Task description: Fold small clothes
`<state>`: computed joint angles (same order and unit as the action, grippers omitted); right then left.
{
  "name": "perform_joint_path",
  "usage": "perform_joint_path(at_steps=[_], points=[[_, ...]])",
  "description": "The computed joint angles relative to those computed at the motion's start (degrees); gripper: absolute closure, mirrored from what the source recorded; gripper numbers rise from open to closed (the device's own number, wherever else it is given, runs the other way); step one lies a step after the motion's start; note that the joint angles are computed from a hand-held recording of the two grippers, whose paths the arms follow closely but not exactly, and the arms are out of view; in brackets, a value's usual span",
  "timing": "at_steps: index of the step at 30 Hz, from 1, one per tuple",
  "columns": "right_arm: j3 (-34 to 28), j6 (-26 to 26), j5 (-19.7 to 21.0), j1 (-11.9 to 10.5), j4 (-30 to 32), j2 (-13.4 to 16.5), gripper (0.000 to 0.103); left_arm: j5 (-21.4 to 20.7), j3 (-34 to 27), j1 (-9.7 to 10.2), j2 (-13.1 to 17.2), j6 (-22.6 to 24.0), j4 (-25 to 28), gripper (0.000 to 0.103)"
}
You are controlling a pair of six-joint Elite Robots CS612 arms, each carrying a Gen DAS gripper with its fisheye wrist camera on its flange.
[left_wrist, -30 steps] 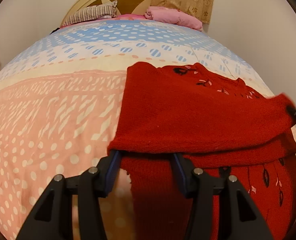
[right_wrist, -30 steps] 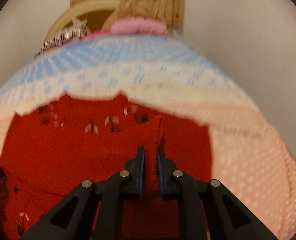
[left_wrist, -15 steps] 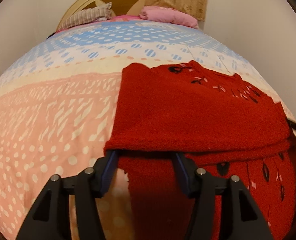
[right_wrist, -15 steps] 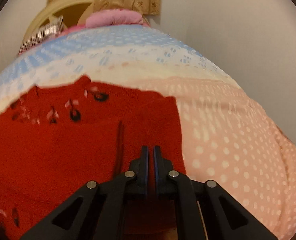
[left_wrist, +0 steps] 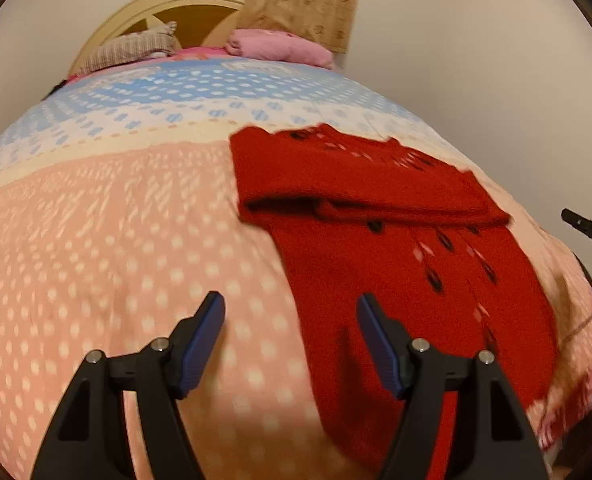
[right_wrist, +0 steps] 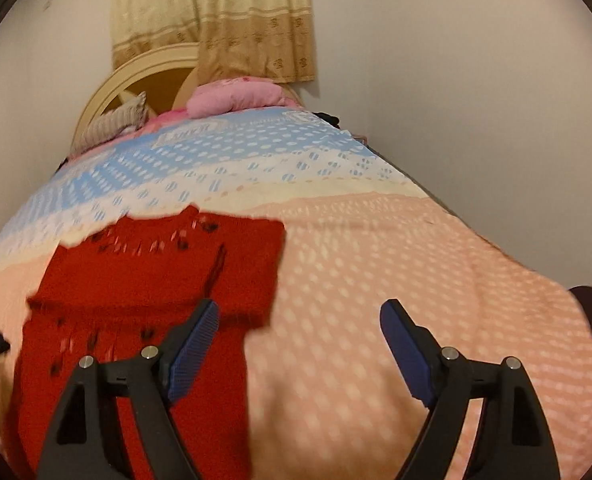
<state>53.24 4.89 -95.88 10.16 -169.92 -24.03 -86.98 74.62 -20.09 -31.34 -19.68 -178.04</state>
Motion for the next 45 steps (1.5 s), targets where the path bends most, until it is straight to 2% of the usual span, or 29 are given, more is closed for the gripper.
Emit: perform_joint_path(at_steps=[4, 11, 14, 17, 20, 22, 25, 26, 29, 31, 32, 33, 34, 37, 40, 43, 45], points=[[10.56, -1.88, 3.34, -0.55, -3.21, -5.39, 0.020, -3.64, 3.90, -0.38, -1.61, 0.45, -1.97, 0.032], [21.85, -5.43, 13.11, -1.15, -0.61, -10.34, 0.020, -12.10, 9.69, -1.10, -3.60, 1.30, -6.04, 0.032], [24.34, -6.02, 14.79, -0.91, 0.18, -10.93, 0.020, -14.03, 10.84, -1.45, -3.90, 0.62, -6.12, 0.032], [25.86, -4.85, 17.20, -0.92, 1.44, -10.86, 0.020, -13.90, 12.28, -1.96, -4.45, 0.81, -6.38, 0.032], [26.44, -4.96, 17.13, -0.77, 3.55, -10.75, 0.020, -13.36, 12.97, -2.27, -4.53, 0.98, -6.00, 0.032], [26.77, -3.98, 19.42, -1.17, 4.15, -10.68, 0.020, -13.96, 13.19, -2.20, -4.32, -0.02, -5.62, 0.032], [26.70, -2.34, 21.28, -1.45, 5.38, -10.37, 0.020, -14.96, 14.01, -2.10, -4.33, -0.66, -7.73, 0.032], [26.60, -2.20, 21.50, -1.47, 5.88, -10.27, 0.020, -15.29, 14.06, -2.05, -4.33, -0.70, -7.86, 0.033], [26.35, -1.85, 22.23, -1.48, 6.88, -10.00, 0.022, -15.67, 14.04, -1.96, -4.26, -1.00, -7.90, 0.049], [26.02, -0.90, 22.67, -1.51, 6.69, -9.60, 0.025, -16.38, 13.79, -1.83, -4.12, -1.51, -7.46, 0.061], [25.77, -0.28, 23.27, -1.60, 6.81, -9.34, 0.027, -16.72, 13.67, -1.78, -4.05, -1.54, -7.27, 0.064], [25.55, 0.14, 24.06, -1.73, 7.09, -9.10, 0.037, -17.34, 13.54, -1.71, -4.00, -1.54, -6.90, 0.070], [25.09, 0.26, 24.47, -1.75, 7.74, -8.83, 0.051, -17.84, 13.42, -1.70, -3.97, -1.41, -6.44, 0.076], [24.70, -0.52, 26.45, -2.00, 9.34, -8.55, 0.076, -18.26, 13.21, -1.78, -3.81, -1.36, -6.31, 0.083], [24.90, -1.85, 25.22, -1.53, 9.08, -8.85, 0.079, -18.84, 13.21, -1.63, -3.68, -1.72, -7.39, 0.086], [25.52, -4.51, 22.88, -1.20, 8.80, -9.72, 0.078, -18.61, 13.06, -1.69, -3.72, -1.44, -6.59, 0.085], [26.42, -4.89, 22.77, -1.46, 7.07, -10.58, 0.077, -18.57, 12.85, -1.65, -3.63, -1.54, -6.08, 0.084]])
